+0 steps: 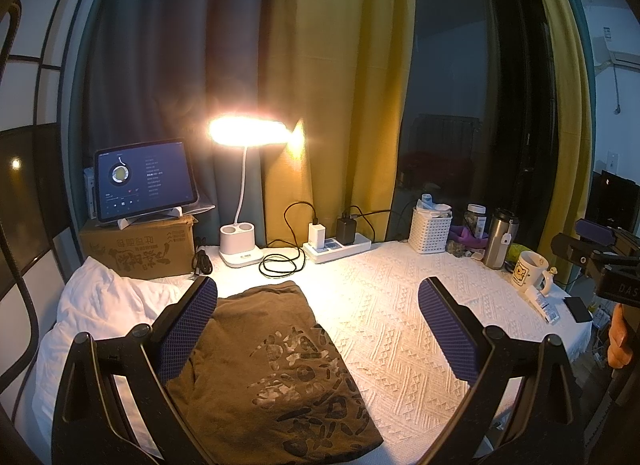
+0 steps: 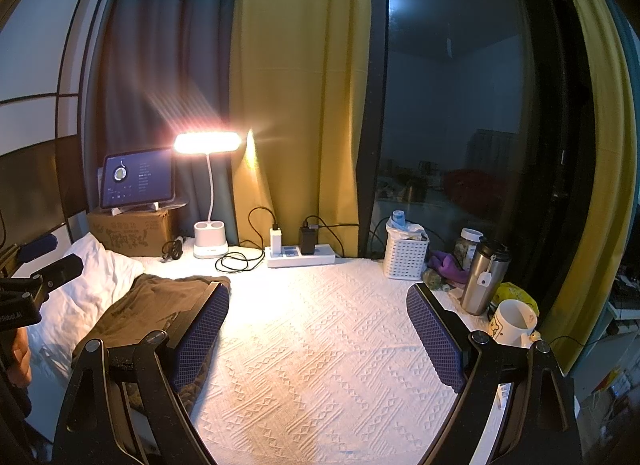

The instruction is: Fold small clothes

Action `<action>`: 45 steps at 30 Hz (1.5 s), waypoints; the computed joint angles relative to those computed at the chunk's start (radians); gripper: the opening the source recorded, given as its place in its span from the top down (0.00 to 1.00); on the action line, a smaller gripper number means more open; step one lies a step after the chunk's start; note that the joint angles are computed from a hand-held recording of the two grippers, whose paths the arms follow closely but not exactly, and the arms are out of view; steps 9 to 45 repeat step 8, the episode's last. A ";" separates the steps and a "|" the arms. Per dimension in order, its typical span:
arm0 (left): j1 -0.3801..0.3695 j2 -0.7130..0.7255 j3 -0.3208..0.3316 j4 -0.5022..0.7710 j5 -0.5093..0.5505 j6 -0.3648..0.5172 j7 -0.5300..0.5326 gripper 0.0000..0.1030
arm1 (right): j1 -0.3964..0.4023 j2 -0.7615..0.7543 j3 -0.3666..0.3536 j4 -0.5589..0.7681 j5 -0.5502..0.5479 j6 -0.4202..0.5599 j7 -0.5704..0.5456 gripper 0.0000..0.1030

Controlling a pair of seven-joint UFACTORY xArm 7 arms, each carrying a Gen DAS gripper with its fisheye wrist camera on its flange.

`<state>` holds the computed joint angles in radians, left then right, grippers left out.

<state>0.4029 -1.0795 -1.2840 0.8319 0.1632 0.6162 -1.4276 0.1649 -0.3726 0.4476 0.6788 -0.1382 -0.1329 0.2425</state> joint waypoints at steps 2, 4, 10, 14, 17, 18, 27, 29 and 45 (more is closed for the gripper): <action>0.001 -0.001 -0.001 0.001 0.002 -0.001 0.000 0.03 | -0.010 -0.002 0.010 -0.001 0.000 -0.002 0.004 0.11; 0.002 0.000 -0.002 0.003 0.001 0.000 0.000 0.03 | -0.007 0.001 0.007 0.000 -0.001 -0.001 0.003 0.11; 0.004 -0.002 -0.003 0.006 0.000 0.004 -0.001 0.03 | -0.006 0.002 0.005 0.001 -0.002 -0.003 0.002 0.11; 0.004 -0.002 -0.003 0.006 0.000 0.004 -0.001 0.03 | -0.006 0.002 0.005 0.001 -0.002 -0.003 0.002 0.11; 0.004 -0.002 -0.003 0.006 0.000 0.004 -0.001 0.03 | -0.006 0.002 0.005 0.001 -0.002 -0.003 0.002 0.11; 0.004 -0.002 -0.003 0.006 0.000 0.004 -0.001 0.03 | -0.006 0.002 0.005 0.001 -0.002 -0.003 0.002 0.11; 0.004 -0.002 -0.003 0.006 0.000 0.004 -0.001 0.03 | -0.006 0.002 0.005 0.001 -0.002 -0.003 0.002 0.11; 0.004 -0.002 -0.003 0.006 0.000 0.004 -0.001 0.03 | -0.006 0.002 0.005 0.001 -0.002 -0.003 0.002 0.11; 0.004 -0.002 -0.003 0.006 0.000 0.004 -0.001 0.03 | -0.006 0.002 0.005 0.001 -0.002 -0.003 0.002 0.11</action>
